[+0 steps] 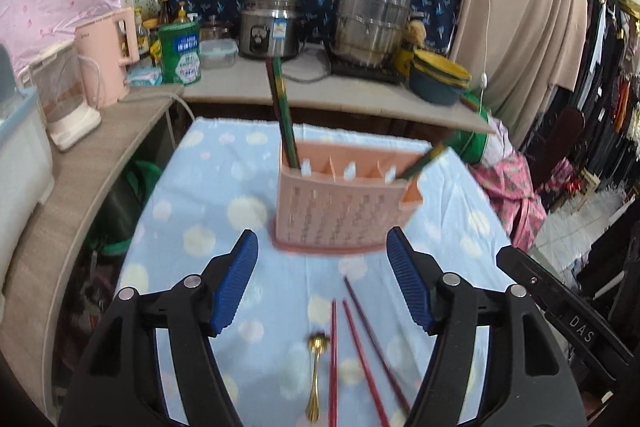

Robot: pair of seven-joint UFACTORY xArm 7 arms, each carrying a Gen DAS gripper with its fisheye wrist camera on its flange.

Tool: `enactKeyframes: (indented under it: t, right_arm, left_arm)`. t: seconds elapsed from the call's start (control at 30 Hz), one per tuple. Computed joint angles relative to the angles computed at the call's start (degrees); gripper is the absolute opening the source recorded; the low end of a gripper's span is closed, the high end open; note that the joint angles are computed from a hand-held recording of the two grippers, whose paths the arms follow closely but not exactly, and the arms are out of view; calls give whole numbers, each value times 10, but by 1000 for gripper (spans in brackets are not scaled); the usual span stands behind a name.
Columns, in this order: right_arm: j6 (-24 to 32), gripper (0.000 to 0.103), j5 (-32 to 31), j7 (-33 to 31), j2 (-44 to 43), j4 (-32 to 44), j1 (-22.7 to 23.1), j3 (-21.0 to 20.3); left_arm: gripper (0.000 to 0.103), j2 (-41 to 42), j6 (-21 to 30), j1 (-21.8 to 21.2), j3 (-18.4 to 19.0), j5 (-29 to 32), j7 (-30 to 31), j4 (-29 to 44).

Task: Organize utensils
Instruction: 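Move both tools back down toward the remaining dark red chopsticks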

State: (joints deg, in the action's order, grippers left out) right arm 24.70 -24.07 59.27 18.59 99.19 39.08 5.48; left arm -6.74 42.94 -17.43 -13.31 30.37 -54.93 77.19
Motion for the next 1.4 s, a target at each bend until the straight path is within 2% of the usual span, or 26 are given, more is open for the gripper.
enactKeyframes:
  t: [0.2, 0.47, 0.57, 0.83, 1.4]
  right_arm:
    - [0, 26, 2, 19, -75, -137, -6, 26]
    - [45, 26, -30, 33, -115, -226, -10, 69]
    - [65, 26, -53, 34, -114, -241, -3, 79]
    - [77, 26, -60, 35, -107, -260, 4, 86]
    - [88, 26, -57, 15, -67, -230, 24, 74]
  left_arm:
    - [63, -53, 2, -11, -14, -53, -8, -106]
    - [63, -107, 12, -20, -35, -112, -17, -219]
    - [63, -120, 17, -25, -41, -127, -17, -246]
    - [63, -137, 16, -38, -53, -155, -19, -288]
    - [63, -105, 20, -53, -59, -148, -8, -275]
